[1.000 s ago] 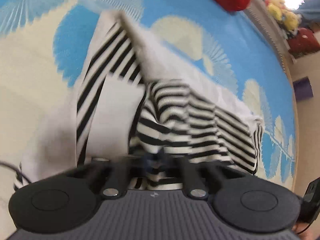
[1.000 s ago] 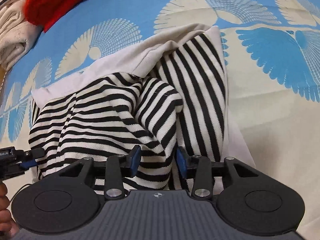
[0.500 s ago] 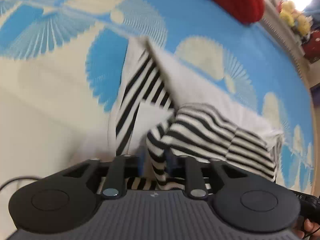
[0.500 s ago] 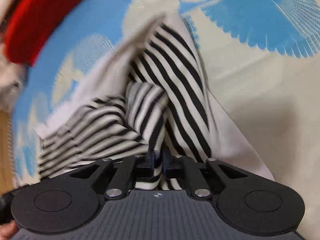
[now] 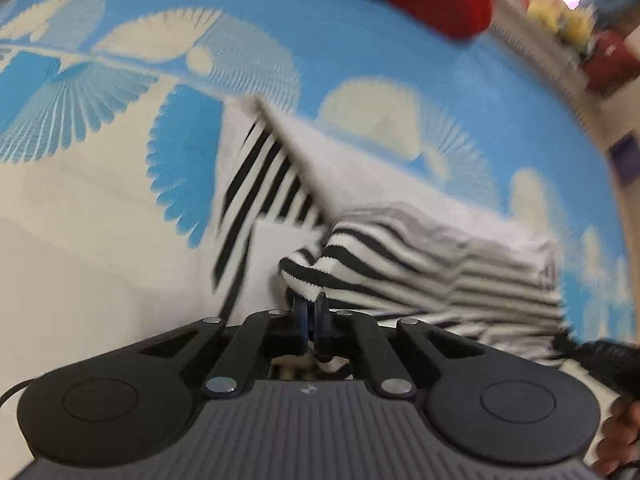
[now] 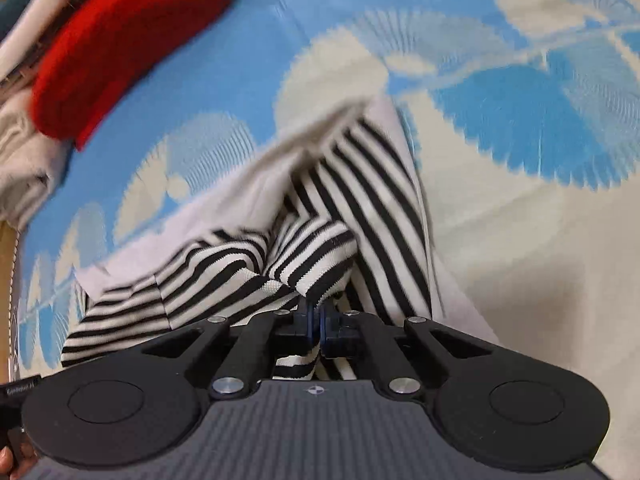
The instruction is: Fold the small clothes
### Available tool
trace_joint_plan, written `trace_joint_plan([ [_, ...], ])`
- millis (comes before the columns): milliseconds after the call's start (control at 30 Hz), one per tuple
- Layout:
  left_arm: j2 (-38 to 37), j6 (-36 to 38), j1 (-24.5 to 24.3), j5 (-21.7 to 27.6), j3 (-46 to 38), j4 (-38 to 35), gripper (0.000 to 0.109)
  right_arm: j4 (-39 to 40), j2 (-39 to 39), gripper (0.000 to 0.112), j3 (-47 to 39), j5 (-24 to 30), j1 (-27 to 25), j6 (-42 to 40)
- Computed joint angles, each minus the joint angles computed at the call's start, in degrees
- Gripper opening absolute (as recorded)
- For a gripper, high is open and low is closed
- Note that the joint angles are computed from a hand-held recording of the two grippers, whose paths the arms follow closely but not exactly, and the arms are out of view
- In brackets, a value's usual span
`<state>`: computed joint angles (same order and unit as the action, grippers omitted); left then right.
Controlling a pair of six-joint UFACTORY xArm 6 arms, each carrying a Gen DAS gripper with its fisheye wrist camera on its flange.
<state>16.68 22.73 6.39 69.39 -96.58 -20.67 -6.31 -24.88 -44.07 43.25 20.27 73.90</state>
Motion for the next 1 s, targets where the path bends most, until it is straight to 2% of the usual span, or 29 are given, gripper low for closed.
trace_joint_plan([
  [67, 1.76, -4.45, -0.14, 1.86, -1.10, 4.74, 0.009, 1.39, 0.52, 0.007, -0.44, 3.48, -0.44, 0.20],
  [100, 1.04, -4.09, -0.19, 0.33, -0.29, 5.45, 0.012, 3.50, 0.94, 0.009, -0.41, 4.77, -0.89, -0.30],
  [167, -2.19, -0.69, -0.21, -4.74, 2.48, 2.75, 0.020, 4.87, 1.32, 0.024, -1.06, 6.82, -1.00, -0.71],
  [233, -5.51, 5.73, 0.01, -9.23, 5.44, -3.30, 0.026, -1.89, 1.40, 0.029, -3.39, 8.60, 0.36, 2.22],
  [267, -6.45, 8.01, 0.11, -9.85, 6.39, -5.61, 0.026, -6.22, 1.77, 0.034, -4.87, 9.43, 1.37, 3.29],
  [300, -6.84, 9.56, 0.22, -9.15, 6.71, -7.33, 0.026, -10.05, 1.79, 0.036, -5.62, 9.76, 2.38, 4.89],
  [367, -6.47, 9.79, 0.27, -6.37, 6.60, -7.47, 0.026, -13.76, 0.89, 0.038, -4.77, 5.51, 2.91, 6.37],
  [433, -5.53, 8.22, -0.26, -4.61, 6.68, -3.88, 0.025, -8.86, 0.47, 0.040, -2.85, -0.53, 1.90, 1.36],
  [467, -4.56, 6.77, -0.64, -4.12, 6.34, -0.87, 0.025, -5.81, 0.77, 0.042, -2.51, -1.59, 1.65, -0.63],
  [533, -2.74, 3.51, -0.93, -3.52, 5.45, 4.44, 0.025, 1.21, 2.50, 0.045, -3.25, 1.61, 1.32, -4.76],
  [600, -2.06, 1.99, -0.39, -3.35, 4.24, 5.37, 0.025, 5.19, 4.15, 0.045, -4.22, 6.82, 1.10, -6.20],
  [633, -2.77, 3.26, -0.06, -4.03, 4.49, 3.61, 0.025, 5.04, 4.24, 0.045, -4.19, 8.38, 0.98, -4.62],
  [767, -5.28, 10.61, 0.78, -5.16, 6.32, -4.44, 0.025, 2.67, 1.92, 0.045, -2.50, 3.83, 0.98, -4.07],
  [833, -4.31, 8.61, 0.90, -2.11, 5.84, -2.09, 0.025, 3.12, 1.50, 0.046, -1.91, 2.11, 1.04, -5.28],
  [900, -3.62, 6.98, 0.15, -0.24, 6.41, 3.89, 0.030, 6.21, 2.48, 0.046, -2.19, 3.85, 1.16, -6.69],
  [933, -4.41, 7.16, -0.04, -1.12, 7.73, 5.62, 0.031, 7.34, 2.91, 0.046, -2.38, 6.17, 1.43, -7.23],
  [1000, -8.02, 9.44, 0.10, -4.30, 10.35, 5.77, 0.030, 4.64, 2.15, 0.045, -3.00, 10.32, 2.45, -3.61],
])
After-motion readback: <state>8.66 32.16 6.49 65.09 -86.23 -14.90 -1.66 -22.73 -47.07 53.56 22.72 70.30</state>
